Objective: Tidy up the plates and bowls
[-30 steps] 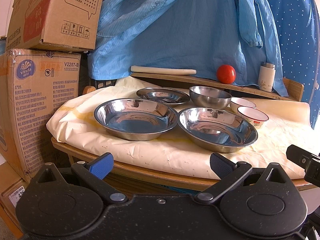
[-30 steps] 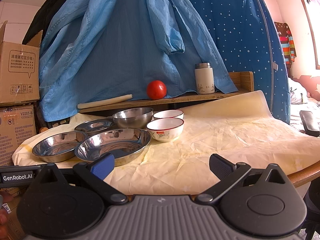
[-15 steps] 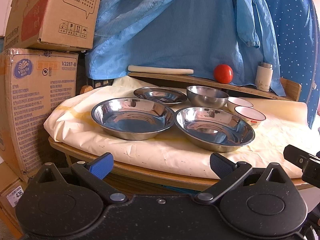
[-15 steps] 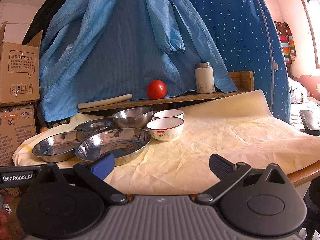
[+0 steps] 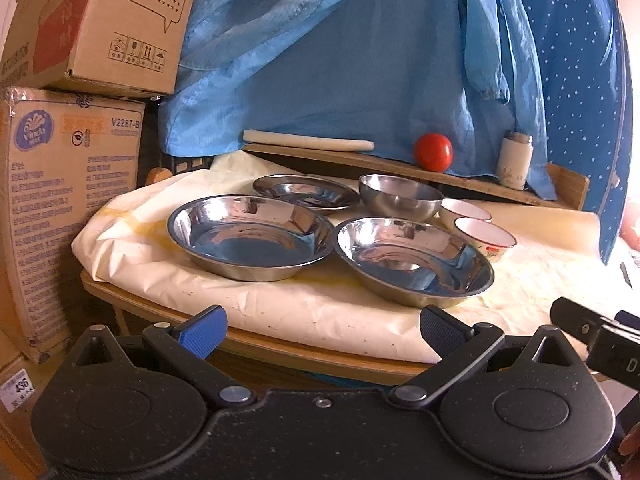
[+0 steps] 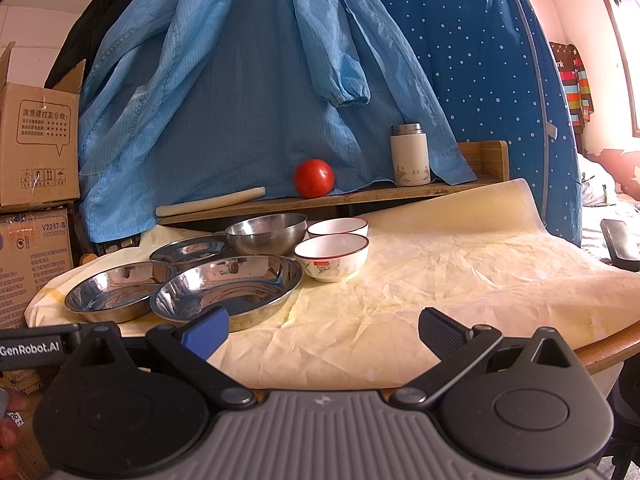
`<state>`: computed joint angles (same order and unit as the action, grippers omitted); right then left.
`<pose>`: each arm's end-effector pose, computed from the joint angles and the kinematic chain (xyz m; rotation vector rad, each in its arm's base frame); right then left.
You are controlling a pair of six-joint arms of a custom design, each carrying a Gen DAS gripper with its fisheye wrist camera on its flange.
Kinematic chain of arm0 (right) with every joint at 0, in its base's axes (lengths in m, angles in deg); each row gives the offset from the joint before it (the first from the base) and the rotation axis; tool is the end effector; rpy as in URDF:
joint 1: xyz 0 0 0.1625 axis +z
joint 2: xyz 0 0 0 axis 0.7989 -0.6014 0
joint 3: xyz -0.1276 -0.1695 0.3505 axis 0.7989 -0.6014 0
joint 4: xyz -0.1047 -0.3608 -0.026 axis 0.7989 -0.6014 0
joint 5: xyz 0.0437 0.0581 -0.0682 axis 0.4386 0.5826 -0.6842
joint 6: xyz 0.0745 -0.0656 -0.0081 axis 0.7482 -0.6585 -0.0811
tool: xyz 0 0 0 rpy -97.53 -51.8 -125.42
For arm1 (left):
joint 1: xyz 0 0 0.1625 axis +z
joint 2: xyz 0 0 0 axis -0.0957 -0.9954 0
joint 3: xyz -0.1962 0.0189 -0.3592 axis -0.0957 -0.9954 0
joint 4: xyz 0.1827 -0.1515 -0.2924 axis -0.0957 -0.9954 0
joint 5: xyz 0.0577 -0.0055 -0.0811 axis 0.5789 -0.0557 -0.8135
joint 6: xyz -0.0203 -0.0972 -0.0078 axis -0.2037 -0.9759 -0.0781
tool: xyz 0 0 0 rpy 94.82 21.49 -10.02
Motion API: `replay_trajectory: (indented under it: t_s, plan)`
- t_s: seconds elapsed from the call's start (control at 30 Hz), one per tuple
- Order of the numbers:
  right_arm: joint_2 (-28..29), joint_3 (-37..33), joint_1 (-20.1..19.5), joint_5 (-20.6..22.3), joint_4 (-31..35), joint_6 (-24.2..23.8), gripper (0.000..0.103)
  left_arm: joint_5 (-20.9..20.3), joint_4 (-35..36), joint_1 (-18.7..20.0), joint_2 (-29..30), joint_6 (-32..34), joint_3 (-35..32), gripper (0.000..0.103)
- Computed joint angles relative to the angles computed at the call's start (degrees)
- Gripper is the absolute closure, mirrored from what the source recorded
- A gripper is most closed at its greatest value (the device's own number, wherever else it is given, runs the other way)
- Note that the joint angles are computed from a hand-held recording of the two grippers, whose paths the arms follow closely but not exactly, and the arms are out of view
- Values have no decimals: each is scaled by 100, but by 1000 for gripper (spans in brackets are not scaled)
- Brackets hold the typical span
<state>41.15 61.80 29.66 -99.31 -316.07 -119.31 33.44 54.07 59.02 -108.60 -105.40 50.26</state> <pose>0.0755 -0.4196 0.0236 0.5233 -2.0687 1.5255 -0.0868 -0.4677 0.0240 0.4850 2.1388 -1.3364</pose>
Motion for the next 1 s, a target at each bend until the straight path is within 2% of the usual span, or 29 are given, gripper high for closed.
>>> replay_trajectory:
  t_s: [0.17,0.23,0.43,0.63,0.9,1.0]
  plan:
    - [-25,-101,40,4,99,-172,0,137,-113,105,-135,99,3,1]
    - [-62,-165,61,72,207,-276,0,173,-380,176,-251,280,35,1]
    - [-234,-453,176,333,743,-601,0,-8,-439,458,-436,382,-259,1]
    - [-482,-792,245,627,1744,-696,0,18,-81,809,-437,358,-779,1]
    - [-526,-1552,432,945,3154,-1317,0,219,550,1143,-312,115,-1381,1]
    - [-529,-1835,564,815,3777,-1470,0,315,786,1233,-240,-67,-1562,1]
